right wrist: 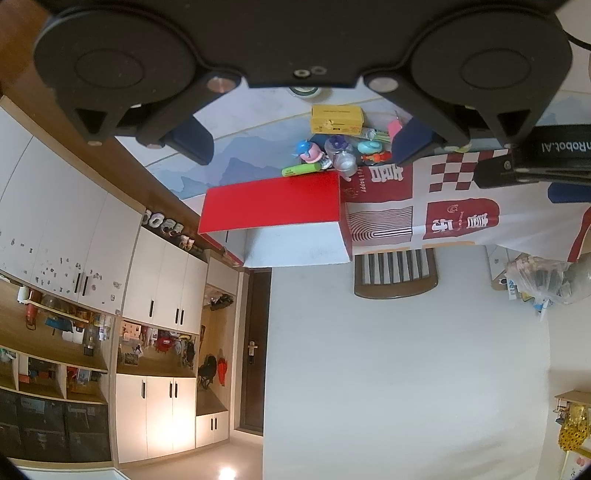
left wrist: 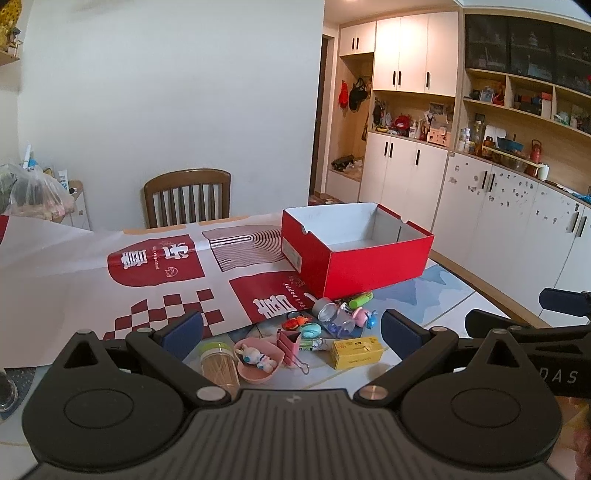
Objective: Organize rigid objects
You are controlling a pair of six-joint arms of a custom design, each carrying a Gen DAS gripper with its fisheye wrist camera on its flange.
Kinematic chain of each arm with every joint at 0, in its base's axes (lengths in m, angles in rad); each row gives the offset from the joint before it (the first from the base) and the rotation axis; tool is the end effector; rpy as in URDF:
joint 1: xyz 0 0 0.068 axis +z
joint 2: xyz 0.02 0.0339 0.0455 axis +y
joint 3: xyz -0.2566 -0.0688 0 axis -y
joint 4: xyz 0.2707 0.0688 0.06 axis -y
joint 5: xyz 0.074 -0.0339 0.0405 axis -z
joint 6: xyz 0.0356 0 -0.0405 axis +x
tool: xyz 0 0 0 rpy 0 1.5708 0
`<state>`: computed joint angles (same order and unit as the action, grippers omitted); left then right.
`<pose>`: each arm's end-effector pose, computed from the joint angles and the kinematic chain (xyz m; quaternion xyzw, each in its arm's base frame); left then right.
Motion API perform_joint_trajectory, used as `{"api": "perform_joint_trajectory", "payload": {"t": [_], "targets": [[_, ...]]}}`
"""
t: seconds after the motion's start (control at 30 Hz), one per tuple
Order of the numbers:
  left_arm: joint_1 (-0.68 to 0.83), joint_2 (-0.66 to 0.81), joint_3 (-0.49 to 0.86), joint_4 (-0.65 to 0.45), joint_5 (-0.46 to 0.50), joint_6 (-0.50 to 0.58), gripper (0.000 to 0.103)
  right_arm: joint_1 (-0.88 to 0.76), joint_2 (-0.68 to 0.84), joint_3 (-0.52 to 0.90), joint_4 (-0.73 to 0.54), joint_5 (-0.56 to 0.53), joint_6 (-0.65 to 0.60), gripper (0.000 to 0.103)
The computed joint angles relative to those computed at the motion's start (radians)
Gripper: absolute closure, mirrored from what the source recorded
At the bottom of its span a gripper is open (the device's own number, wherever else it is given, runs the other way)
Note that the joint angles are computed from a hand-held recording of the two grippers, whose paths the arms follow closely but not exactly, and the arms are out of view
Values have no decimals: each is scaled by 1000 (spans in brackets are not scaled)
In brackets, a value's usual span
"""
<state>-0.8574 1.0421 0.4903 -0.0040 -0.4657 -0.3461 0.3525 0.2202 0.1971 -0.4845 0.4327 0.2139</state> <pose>0.1707 -0.1728 0.1884 0.1065 0.8511 -0.1014 0.5040 0.1314 0.0324 0.1716 0.0503 0.8474 -0.0393 0.5271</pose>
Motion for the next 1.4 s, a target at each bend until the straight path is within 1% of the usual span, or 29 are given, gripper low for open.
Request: {"api": "perform_joint_trajectory", "payload": {"t": [0.37,0.53,0.6,0.77,0.83,0.93,1.03,1.17,1.23,1.4], "targets": [[33,-22,-14,20,59,-5,0,-3,19,4,9,-10,2,0],[48,-21,-24,37,81,-11,0,-22,23,2,18,-39,-13,1],[62,-18,-27,45,105,-14,0,-42,10,-1,10,-65,-22,1],[87,30,-4,28,117,-33,0,-80,30,2,23,-122,-43,1],[96,59,12,15,116,-46,0,-90,44,-1,43,-138,-55,1],[127,121,46,-10,131,-64,0,-138,78,-9,78,-189,-73,1],[148,176,57,9,140,-59,0,-188,156,-11,130,-238,-89,1],[168,254,65,55,154,-28,0,-259,275,-20,233,-318,-158,2],[181,306,75,79,163,-17,0,-309,351,-25,296,-378,-199,2],[223,450,105,156,197,5,0,-399,580,-26,455,-479,-294,4]]}}
